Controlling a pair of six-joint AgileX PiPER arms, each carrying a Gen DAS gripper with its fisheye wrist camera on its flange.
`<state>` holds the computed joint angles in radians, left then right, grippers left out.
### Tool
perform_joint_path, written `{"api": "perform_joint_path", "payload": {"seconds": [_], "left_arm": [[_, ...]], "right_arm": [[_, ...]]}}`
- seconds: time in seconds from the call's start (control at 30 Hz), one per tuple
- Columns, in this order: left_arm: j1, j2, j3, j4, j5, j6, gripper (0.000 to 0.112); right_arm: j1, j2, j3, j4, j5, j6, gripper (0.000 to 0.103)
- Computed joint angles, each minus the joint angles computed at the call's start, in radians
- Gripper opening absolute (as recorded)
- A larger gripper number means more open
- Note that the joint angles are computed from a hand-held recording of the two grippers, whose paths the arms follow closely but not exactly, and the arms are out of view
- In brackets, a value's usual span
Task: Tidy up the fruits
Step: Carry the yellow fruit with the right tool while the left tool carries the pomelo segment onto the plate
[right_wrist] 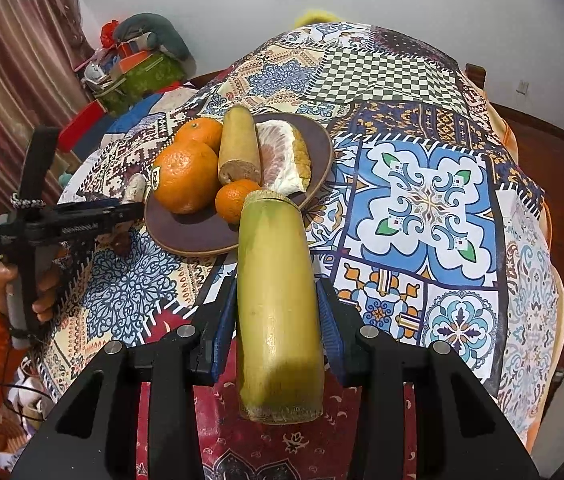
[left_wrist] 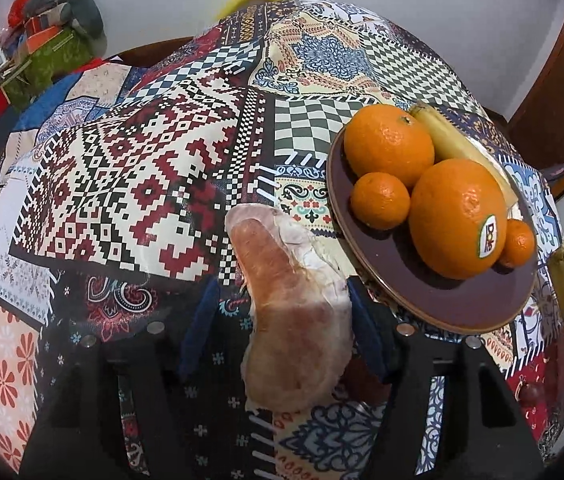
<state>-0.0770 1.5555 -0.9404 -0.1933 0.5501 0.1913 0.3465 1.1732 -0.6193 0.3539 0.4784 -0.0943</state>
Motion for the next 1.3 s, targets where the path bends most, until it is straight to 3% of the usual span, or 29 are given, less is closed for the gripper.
{"api": "perform_joint_path", "payload": {"seconds": [0.07, 0.37, 0.9, 1.3], "left_arm": [[0.024, 0.006, -0.004, -0.078, 0.003, 0.075, 0.05], [0.041, -0.022, -0.01, -0.092, 0.039, 0.1, 0.042], [0.039, -0.184, -0.062, -0.119, 0.125, 0.108, 0.042], [-0.067, -0.172, -0.173, -0.107, 0.127, 0.049, 0.042]], "right_arm": [[-0.001, 0.004, 0.0, 0.004, -0.005, -0.007, 0.036], [-0.004, 0.009, -0.013, -0.006, -0.012, 0.001, 0.036], [0.012, 0.007, -0.12, -0.042, -0.009, 0.05, 0.036], [0.025, 0.07, -0.223, -0.074, -0.05, 0.061, 0.036]]}}
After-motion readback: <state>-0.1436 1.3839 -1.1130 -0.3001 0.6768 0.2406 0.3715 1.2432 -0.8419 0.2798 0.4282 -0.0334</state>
